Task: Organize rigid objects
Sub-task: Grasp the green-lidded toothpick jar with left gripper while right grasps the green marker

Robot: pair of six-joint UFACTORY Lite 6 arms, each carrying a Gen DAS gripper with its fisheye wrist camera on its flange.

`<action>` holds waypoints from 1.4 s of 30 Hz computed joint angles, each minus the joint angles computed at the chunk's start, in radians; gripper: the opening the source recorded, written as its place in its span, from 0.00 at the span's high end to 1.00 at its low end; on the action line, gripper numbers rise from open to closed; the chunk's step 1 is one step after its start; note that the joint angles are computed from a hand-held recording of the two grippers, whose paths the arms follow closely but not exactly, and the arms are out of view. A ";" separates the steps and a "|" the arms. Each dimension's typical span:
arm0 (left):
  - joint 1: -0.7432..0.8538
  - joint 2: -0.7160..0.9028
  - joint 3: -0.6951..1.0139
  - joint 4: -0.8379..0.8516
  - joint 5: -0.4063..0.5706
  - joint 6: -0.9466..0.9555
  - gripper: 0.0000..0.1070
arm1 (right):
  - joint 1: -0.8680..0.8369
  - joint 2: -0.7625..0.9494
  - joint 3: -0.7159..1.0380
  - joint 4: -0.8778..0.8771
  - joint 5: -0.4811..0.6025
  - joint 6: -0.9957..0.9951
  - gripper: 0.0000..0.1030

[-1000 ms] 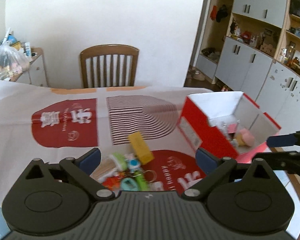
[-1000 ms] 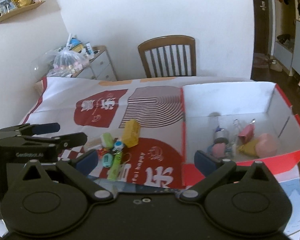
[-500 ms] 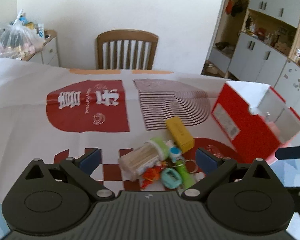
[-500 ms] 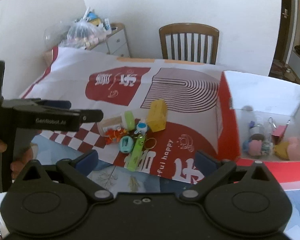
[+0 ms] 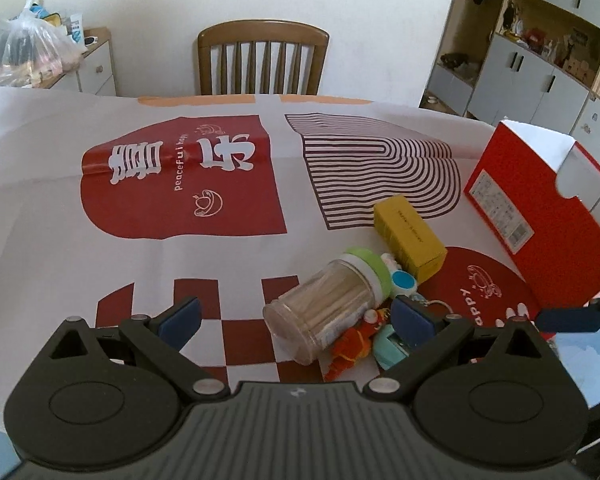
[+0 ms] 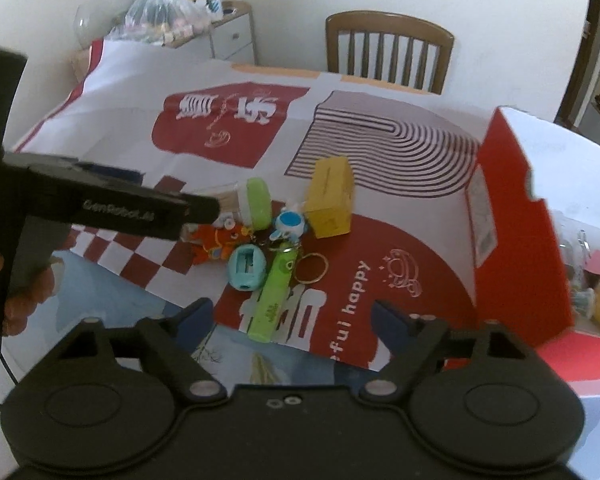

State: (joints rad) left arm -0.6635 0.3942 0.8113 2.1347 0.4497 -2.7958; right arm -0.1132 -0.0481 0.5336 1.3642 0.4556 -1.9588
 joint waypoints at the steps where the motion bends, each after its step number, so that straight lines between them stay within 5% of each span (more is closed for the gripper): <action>1: 0.009 0.011 0.008 0.018 -0.003 -0.012 0.05 | 0.016 0.012 0.000 0.026 -0.015 -0.022 0.19; 11: 0.038 0.109 0.094 0.136 -0.015 -0.022 0.07 | 0.109 0.121 0.035 0.177 -0.085 -0.138 0.42; 16: 0.054 0.148 0.128 0.198 -0.040 -0.063 0.18 | 0.132 0.170 0.061 0.225 -0.106 -0.176 0.55; 32: 0.080 0.206 0.163 0.271 -0.053 -0.135 0.33 | 0.236 0.192 0.033 0.696 -0.190 -0.642 0.70; 42: 0.074 0.178 0.130 0.295 -0.038 -0.172 0.48 | 0.195 0.193 0.059 0.405 -0.161 -0.337 0.85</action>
State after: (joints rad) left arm -0.5892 0.5724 0.9413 2.4298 0.4116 -2.9679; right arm 0.0821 0.1447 0.5924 1.7689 0.2947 -2.2956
